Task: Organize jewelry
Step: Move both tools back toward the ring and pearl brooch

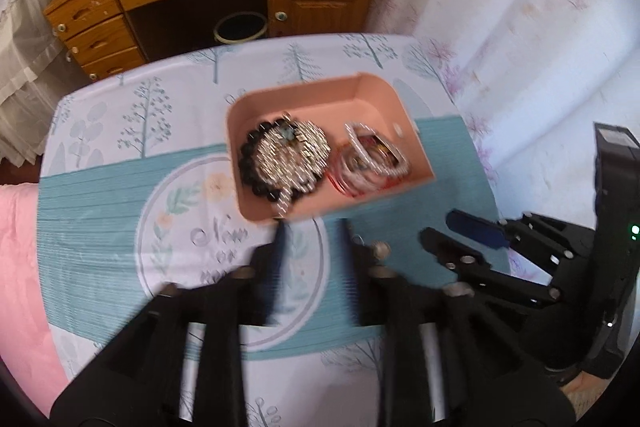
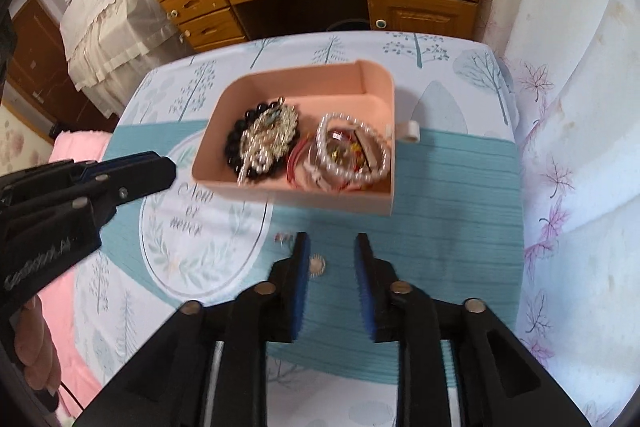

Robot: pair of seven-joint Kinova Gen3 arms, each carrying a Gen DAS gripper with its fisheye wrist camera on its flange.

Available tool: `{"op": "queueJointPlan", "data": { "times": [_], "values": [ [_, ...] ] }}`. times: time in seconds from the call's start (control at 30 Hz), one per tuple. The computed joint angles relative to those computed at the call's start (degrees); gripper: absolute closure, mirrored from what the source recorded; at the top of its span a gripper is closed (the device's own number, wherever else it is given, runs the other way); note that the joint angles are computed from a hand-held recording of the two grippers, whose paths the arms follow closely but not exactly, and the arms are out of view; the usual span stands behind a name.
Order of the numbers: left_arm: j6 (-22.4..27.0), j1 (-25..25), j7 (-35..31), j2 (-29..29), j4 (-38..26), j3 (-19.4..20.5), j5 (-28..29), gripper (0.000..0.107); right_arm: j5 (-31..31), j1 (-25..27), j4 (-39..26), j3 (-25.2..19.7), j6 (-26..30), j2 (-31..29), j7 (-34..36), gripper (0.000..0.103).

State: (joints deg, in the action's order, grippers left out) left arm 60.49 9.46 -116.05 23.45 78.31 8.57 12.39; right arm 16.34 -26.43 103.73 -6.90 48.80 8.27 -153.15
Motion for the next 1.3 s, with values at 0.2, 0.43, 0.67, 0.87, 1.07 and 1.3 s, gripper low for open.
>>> {"op": "queueJointPlan", "data": {
  "times": [0.2, 0.43, 0.67, 0.87, 1.07, 1.3],
  "values": [
    [-1.94, -1.30, -2.95, -2.25, 4.97, 0.44, 2.09, 0.053, -1.22, -1.11, 1.72, -0.94, -1.53, 0.45, -0.11, 0.069],
    [-3.41, -2.68, -3.30, -2.56, 7.99, -0.11, 3.85, 0.053, -4.08, -1.04, 2.14, -0.66, -4.18, 3.16, 3.43, 0.069],
    [-3.54, -2.12, -1.38, -0.10, 7.62, -0.75, 1.96, 0.053, -5.43, -1.47, 0.44, 0.37, -4.03, 6.23, 6.03, 0.069],
    [-4.70, -2.22, -0.41, 1.36, 7.78, -0.68, 1.08, 0.053, -6.23, -1.48, -1.59, 1.15, -2.74, 8.70, 8.03, 0.069],
    [-5.39, -2.37, 0.64, 2.59, 7.42, -0.75, 0.40, 0.053, -6.66, -1.69, -2.75, 2.05, -3.04, 10.94, 8.80, 0.069],
    [-5.82, -2.57, 1.14, 3.38, 7.05, -0.61, -0.08, 0.053, -6.03, -2.16, -3.79, 2.97, -3.02, 12.65, 8.48, 0.069]
  ]
}}
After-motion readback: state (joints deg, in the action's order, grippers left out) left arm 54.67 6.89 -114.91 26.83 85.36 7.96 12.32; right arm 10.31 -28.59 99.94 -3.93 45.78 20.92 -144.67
